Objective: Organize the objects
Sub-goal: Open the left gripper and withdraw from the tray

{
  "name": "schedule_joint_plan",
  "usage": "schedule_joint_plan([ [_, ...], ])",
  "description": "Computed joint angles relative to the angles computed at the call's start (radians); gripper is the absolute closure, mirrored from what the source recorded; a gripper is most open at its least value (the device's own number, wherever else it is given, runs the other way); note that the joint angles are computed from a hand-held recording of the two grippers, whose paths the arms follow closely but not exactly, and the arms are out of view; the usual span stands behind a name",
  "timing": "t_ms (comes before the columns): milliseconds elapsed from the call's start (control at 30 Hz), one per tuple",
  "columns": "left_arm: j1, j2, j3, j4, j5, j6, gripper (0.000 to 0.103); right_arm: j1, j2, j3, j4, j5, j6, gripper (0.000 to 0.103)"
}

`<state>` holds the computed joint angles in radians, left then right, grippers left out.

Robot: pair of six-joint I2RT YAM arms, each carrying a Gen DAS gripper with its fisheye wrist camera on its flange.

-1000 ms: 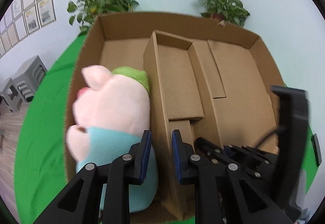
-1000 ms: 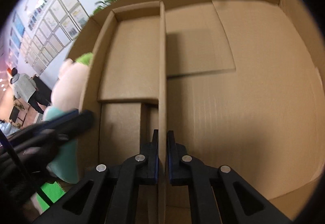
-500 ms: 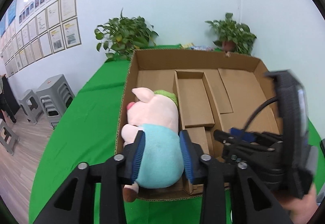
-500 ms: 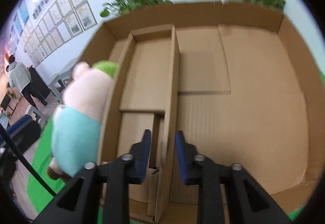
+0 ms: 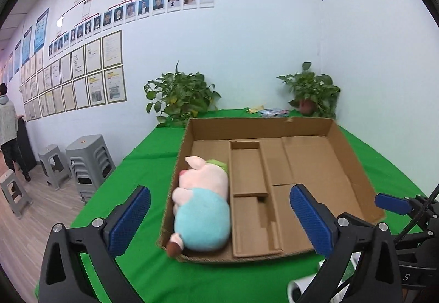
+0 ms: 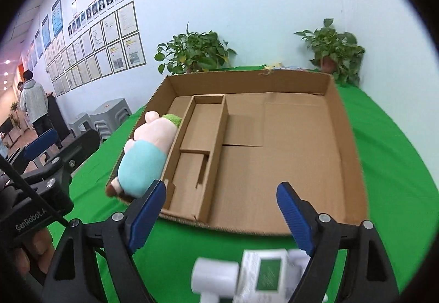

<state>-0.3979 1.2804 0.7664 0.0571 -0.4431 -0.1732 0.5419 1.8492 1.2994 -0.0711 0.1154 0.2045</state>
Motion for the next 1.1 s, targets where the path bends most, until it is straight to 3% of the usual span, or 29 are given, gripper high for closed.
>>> schedule_joint_plan([
  [200,-0.105,-0.084,-0.014,-0.125,-0.044,-0.069,0.001,0.017,-0.083,-0.13,0.044,0.074,0.013,0.02],
  [467,-0.187,-0.134,-0.046,-0.19,-0.073,-0.127,0.001,0.017,-0.146,-0.248,0.086,0.067,0.03,0.02],
  [733,-0.154,-0.122,-0.116,-0.125,-0.025,-0.154,0.001,0.005,-0.157,-0.336,0.175,0.002,0.05,0.02],
  [1100,-0.081,-0.021,-0.145,-0.018,0.066,-0.165,0.001,0.007,-0.1,-0.349,0.242,-0.012,0.033,0.02],
])
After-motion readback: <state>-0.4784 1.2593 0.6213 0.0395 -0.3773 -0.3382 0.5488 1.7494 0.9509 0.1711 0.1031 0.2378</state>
